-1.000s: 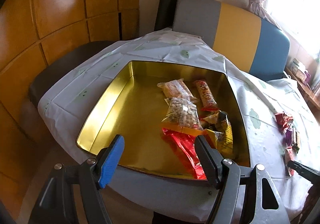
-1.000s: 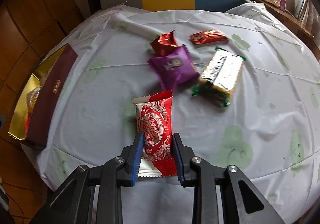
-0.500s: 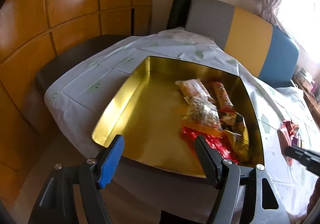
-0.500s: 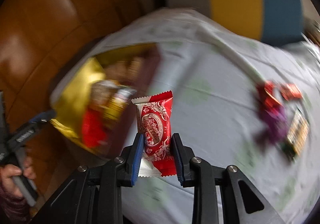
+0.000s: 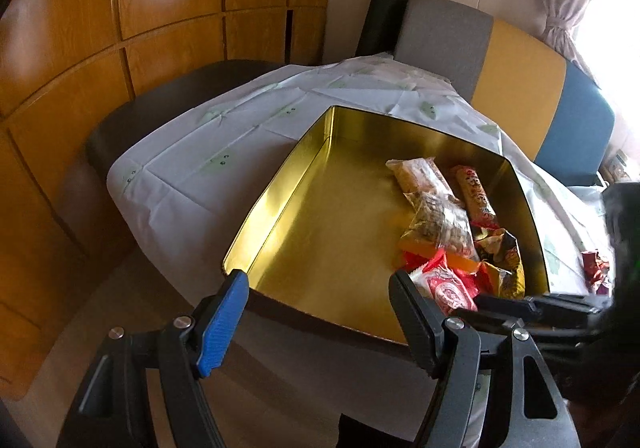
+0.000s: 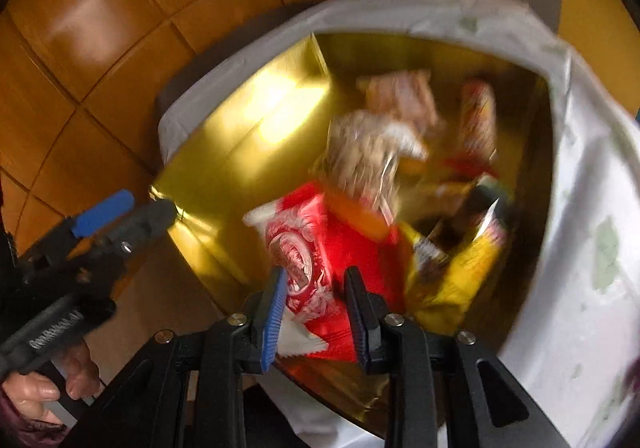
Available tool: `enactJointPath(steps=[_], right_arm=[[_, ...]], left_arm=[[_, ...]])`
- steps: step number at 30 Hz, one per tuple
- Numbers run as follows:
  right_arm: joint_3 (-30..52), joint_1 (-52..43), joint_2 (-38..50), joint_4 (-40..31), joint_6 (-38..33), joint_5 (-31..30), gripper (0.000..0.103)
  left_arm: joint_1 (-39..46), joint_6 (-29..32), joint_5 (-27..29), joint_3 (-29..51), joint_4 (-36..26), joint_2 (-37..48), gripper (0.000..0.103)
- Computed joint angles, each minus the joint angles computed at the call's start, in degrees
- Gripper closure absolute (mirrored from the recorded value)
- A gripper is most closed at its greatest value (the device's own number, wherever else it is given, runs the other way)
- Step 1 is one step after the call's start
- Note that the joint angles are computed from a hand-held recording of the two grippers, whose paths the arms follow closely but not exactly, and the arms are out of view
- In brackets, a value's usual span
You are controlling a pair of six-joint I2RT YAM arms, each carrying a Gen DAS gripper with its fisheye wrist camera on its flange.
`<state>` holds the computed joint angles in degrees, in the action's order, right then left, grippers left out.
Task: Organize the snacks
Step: 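Carry the red patterned packet into the gold tray and open the right tool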
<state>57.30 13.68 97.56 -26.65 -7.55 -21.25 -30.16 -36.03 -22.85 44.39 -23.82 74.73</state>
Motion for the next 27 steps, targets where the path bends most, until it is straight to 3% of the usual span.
enactJointPath(steps=[12, 27], right_arm=[[-3.7, -3.1, -5.4, 1.3, 1.0, -2.6, 0.071], [-14.2, -10.3, -21.8, 5.2, 2.2, 0.6, 0.071]], left_arm=[[-2.4, 0.1, -1.6, 1.2, -0.6, 0.5, 0.03], [-8.2, 0.8, -4.7, 3.6, -2.5, 0.2, 0.03]])
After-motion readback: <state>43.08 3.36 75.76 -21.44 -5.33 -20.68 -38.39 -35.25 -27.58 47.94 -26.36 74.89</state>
